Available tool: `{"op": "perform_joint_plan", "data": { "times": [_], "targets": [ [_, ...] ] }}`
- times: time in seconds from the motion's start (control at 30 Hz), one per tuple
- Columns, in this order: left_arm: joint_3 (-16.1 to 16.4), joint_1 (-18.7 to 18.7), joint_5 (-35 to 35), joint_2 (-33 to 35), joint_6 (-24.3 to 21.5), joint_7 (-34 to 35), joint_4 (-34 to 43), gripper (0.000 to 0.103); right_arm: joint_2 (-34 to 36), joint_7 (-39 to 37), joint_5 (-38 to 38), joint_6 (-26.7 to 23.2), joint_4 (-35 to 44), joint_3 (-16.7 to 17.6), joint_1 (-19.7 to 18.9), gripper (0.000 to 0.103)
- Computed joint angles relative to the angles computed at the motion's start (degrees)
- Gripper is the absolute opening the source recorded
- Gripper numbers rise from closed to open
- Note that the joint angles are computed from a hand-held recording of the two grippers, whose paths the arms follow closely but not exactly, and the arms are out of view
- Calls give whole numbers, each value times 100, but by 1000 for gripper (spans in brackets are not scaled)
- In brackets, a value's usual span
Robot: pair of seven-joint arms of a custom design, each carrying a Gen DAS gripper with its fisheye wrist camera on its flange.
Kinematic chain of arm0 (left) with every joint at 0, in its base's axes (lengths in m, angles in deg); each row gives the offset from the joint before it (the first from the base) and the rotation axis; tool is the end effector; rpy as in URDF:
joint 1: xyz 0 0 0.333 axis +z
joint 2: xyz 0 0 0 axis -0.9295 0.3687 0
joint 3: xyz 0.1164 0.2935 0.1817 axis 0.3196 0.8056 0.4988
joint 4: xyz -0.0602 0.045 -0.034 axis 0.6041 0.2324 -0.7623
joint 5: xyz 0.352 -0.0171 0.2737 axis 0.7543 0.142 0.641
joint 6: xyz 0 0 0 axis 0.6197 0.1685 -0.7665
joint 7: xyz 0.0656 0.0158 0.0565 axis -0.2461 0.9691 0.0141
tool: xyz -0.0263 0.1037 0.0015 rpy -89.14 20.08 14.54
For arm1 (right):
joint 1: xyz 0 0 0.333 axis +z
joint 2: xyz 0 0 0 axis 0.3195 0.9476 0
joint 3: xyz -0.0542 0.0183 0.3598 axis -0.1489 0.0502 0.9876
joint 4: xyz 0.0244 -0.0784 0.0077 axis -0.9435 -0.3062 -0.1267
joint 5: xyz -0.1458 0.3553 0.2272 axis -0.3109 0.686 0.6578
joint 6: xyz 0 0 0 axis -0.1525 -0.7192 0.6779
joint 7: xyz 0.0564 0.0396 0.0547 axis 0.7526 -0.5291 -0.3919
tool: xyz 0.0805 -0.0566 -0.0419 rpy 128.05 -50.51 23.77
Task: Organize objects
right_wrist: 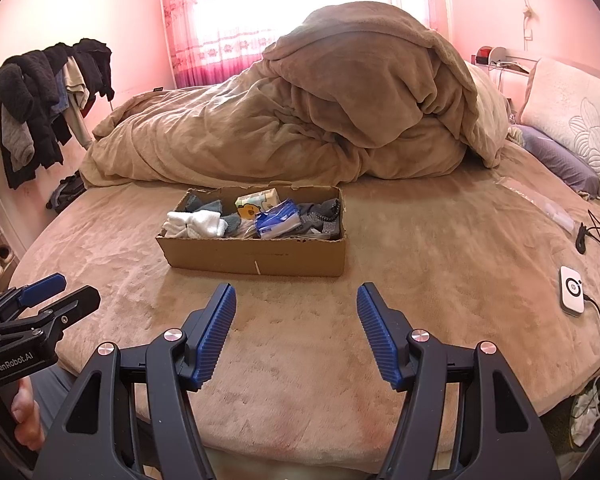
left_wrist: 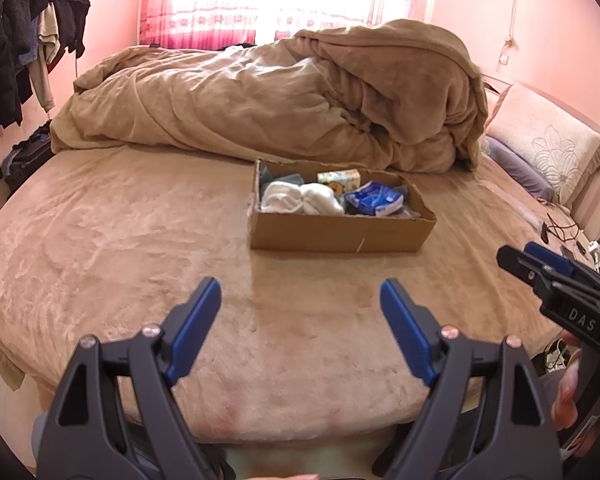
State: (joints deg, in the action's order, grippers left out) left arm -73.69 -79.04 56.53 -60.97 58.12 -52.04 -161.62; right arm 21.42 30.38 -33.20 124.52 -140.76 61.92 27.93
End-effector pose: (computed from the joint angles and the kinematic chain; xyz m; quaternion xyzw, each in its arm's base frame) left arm 0.5880 -0.2588 0.5542 -0.7532 0.5011 -0.2937 0.3087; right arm 0.7095 0.1883 0.5791 -0.7773 0.4396 -0.1715 0.4160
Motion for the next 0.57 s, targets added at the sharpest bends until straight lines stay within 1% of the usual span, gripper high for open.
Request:
{"op": "perform_joint_plan", "data": {
  "times": [0.23, 0.33, 0.5, 0.57],
  "targets": [
    [12, 1, 20, 24, 10, 14, 16, 84, 73, 62, -75, -61, 104, -6, -13, 66],
    [9, -10, 71, 74, -84, 68, 73, 84, 134, 98, -133, -98, 177, -8, -21, 66],
    [92, -23, 287, 304, -114, 186, 284, 84, 241, 133, -287, -96, 263, 7, -10, 66],
    [188, 4, 384, 519, -110, 446, 508, 85, 295, 98, -349, -105, 324, 26, -20, 66]
  ]
}}
